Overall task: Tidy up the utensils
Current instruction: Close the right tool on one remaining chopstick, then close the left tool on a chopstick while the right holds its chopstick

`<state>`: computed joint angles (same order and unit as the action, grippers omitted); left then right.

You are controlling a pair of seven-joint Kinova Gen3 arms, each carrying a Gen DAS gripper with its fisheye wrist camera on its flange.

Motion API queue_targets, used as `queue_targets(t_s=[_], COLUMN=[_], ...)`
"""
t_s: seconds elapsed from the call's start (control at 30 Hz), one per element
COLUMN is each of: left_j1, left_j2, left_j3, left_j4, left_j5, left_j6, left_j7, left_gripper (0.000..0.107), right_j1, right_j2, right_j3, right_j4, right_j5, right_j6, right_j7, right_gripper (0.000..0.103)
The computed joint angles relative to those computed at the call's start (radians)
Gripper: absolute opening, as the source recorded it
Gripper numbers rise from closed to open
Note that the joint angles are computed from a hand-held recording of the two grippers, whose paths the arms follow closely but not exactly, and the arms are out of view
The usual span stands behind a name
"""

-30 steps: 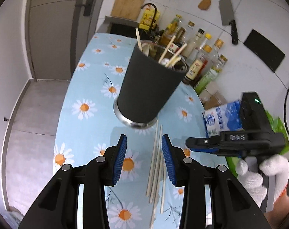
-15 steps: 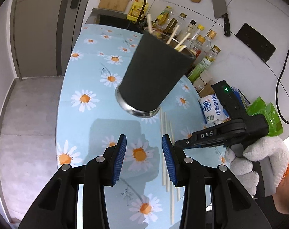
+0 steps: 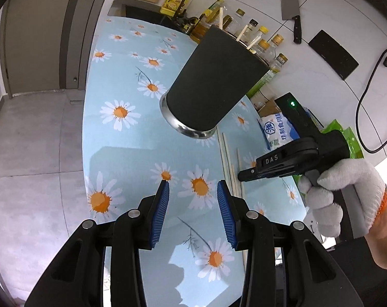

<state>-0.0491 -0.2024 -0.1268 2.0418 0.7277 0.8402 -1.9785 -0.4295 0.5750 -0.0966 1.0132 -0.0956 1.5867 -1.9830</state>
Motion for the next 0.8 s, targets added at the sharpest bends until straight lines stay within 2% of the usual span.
queue_targets(t_s=[0.23, 0.37, 0.53, 0.63, 0.8], left_j1=[-0.027, -0.058, -0.094, -0.100, -0.086], left_j2=[0.040, 0.058, 0.107, 0.133, 0.139], left_j3=[-0.041, -0.038, -0.019, 0.013, 0.056], left_j4=[-0.006, -0.023, -0.048, -0.072, -0.103], left_j5=[0.068, 0.086, 0.094, 0.060, 0.013], left_j6=[0.094, 0.156, 0.219, 0.225, 0.187], left_j7=[-0.124, -0.171, -0.223, -0.203, -0.136], left_gripper=[0.037, 0.037, 0.037, 0.037, 0.037], right_j1=[-0.023, -0.045, -0.062, -0.097, -0.047], right_j2=[0.010, 0.036, 0.034, 0.022, 0.005], right_j3=[0.013, 0.019, 0.020, 0.023, 0.009], right_j4=[-0.021, -0.069, -0.064, -0.054, -0.031], right_j5=[0.029, 0.054, 0.074, 0.125, 0.077], right_j6=[0.023, 0.048, 0.039, 0.024, -0.006], right_j7=[-0.046, -0.068, -0.093, -0.073, -0.038], right_gripper=[0.009, 0.006, 0.005, 0.005, 0.005])
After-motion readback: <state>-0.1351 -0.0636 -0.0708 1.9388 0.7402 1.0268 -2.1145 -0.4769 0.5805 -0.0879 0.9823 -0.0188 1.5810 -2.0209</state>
